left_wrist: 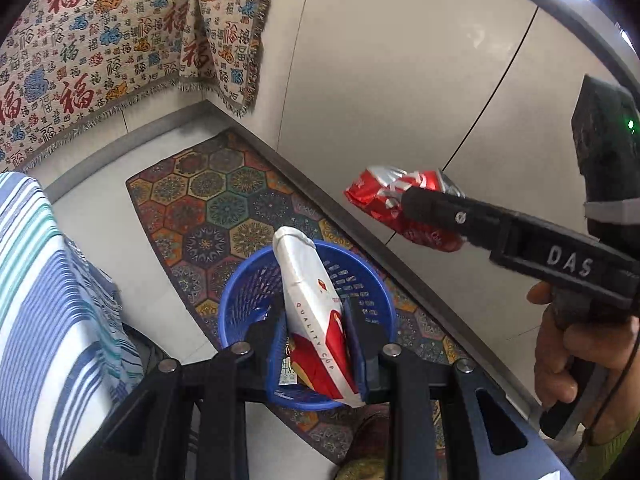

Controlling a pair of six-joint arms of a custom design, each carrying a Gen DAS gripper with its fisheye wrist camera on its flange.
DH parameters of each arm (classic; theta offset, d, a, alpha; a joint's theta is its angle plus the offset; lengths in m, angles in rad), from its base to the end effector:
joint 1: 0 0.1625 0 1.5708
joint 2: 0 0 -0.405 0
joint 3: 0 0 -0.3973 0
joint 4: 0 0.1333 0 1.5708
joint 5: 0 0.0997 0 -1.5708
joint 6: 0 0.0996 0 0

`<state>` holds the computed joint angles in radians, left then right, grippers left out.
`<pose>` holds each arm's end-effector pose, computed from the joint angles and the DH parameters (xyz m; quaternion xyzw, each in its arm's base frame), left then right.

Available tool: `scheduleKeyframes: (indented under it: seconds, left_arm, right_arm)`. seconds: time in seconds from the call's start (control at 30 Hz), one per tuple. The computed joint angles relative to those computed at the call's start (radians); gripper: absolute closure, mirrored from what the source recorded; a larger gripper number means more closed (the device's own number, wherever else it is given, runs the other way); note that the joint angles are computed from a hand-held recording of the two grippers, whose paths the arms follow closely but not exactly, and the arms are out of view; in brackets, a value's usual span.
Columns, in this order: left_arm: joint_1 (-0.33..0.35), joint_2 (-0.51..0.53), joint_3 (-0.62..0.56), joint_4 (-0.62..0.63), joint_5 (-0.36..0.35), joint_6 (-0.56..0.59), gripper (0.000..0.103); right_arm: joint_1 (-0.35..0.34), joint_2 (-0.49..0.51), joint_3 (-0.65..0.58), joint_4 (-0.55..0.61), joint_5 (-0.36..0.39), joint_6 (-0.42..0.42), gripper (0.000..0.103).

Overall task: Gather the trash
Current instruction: 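Carry the cup and can over the wastebasket and open both tools, then move both tools back over the table toward the snack and red bag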

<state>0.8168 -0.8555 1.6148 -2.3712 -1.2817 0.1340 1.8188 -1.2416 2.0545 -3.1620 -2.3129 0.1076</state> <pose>-0.3321 -0.5899 0.1034 0.4223 0.8947 -0.0633 0.1309 0.1932 -0.4943 0.2749 -0.0767 -0.8698 0.4073 0.2677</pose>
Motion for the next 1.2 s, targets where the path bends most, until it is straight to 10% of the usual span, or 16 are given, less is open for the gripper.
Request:
scheduleKeyframes:
  seconds: [0.07, 0.17, 0.47, 0.77, 1.2]
  left_arm:
    - [-0.001, 0.021, -0.006, 0.001, 0.007, 0.008, 0.073]
    - [-0.001, 0.053, -0.006, -0.024, 0.019, 0.031, 0.042]
    - [0.012, 0.054, -0.005, -0.057, 0.058, -0.018, 0.042]
    - [-0.014, -0.249, 0.158, -0.042, 0.042, -0.078, 0.038]
    - [0.089, -0.603, 0.331, 0.093, 0.465, -0.155, 0.037]
  right_arm:
    - [-0.013, -0.001, -0.001, -0.008, 0.017, 0.011, 0.028]
    - [-0.040, -0.011, 0.010, -0.039, 0.058, 0.021, 0.024]
    - [0.010, 0.010, -0.017, -0.124, -0.065, -0.020, 0.015]
    - [0.122, 0.125, -0.115, -0.214, -0.184, -0.182, 0.006]
    - [0.276, 0.494, -0.413, 0.096, 0.015, -0.285, 0.005]
